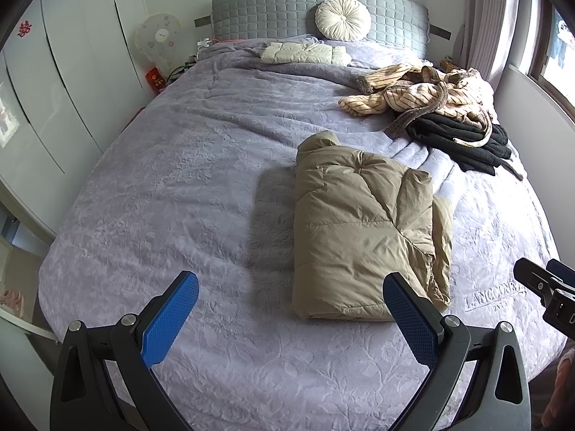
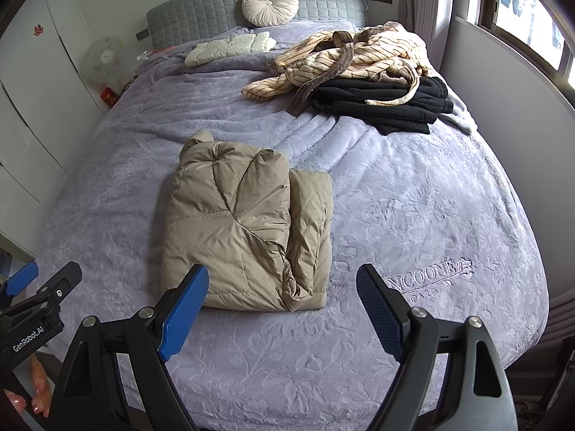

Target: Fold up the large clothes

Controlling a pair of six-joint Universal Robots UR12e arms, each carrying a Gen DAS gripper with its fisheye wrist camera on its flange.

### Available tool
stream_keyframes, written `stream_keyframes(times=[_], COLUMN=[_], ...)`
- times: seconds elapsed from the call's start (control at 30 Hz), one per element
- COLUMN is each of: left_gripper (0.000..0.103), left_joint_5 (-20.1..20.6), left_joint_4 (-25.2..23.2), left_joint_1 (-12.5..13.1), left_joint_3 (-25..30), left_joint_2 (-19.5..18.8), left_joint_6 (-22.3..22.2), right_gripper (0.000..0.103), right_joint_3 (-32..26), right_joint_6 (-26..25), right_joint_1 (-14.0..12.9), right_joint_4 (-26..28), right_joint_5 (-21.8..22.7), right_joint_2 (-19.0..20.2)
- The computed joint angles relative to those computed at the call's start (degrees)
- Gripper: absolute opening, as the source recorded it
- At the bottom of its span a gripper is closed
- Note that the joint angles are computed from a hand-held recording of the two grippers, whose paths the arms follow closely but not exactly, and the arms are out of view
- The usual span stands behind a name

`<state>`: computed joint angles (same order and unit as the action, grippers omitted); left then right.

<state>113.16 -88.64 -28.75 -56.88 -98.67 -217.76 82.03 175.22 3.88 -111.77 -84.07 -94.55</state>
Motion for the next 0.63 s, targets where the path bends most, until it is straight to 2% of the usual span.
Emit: stream_keyframes(times=[0.63], left_gripper=[0.103], left_joint_5=[-1.22], left_joint_4=[0.69], left_joint_1=[0.50], left_joint_3=[0.61], left_joint_2=[-0.28], left_joint_6=[1.74], right_gripper=[0.086], right_joint_3=[0.17], right_joint_6=[-0.16], right_joint_1=[0.02], right_joint_4=[0.30], right_joint_5=[0.24], right_joint_2=[-0.09])
